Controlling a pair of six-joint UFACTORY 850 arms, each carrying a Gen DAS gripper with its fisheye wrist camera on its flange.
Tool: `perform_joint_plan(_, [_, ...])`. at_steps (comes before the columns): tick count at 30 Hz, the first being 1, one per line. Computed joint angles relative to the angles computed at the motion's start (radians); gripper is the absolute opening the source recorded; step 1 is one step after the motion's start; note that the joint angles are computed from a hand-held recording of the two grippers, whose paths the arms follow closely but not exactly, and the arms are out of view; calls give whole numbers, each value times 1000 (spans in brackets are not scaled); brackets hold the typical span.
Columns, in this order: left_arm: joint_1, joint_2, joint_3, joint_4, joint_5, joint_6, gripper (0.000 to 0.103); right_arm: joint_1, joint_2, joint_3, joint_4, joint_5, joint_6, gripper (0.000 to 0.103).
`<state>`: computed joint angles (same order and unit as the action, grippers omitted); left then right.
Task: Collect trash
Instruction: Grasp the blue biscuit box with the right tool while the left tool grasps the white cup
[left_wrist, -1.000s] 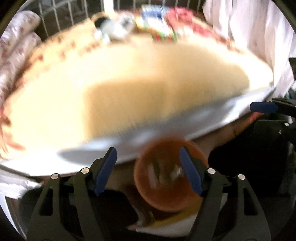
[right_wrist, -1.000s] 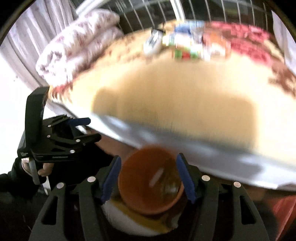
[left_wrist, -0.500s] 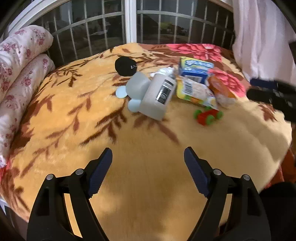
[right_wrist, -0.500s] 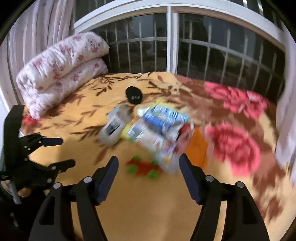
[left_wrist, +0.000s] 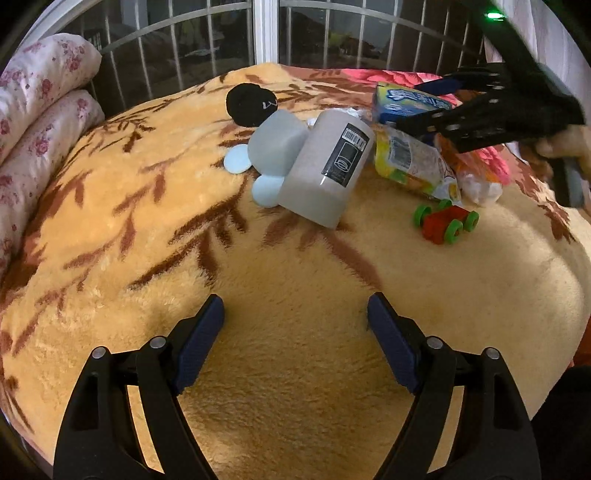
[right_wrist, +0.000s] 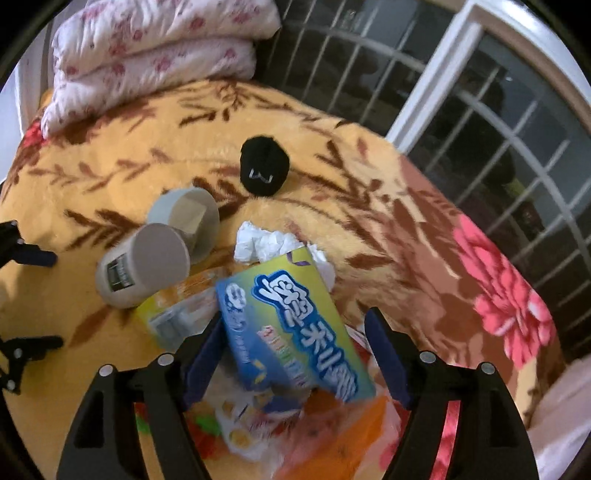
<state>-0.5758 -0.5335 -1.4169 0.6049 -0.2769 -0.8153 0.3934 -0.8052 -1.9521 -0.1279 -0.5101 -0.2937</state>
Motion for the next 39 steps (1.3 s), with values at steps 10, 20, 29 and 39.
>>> perform_joint_plan(10, [10,13,27,7,41,-7,81,2,182,272,231,261,58,58])
perform_joint_plan(20, [19,-7,-24,155,82,-177,81,108,590,932,435,849,397,59])
perform_joint_plan(29, [-37,-159,-237,314,-142,-132,81,68,589,968,185,837,652,59])
perform_joint_plan(39, [-21,-292,-448,128,-209,28,61,45,586,971,202,849,688,59])
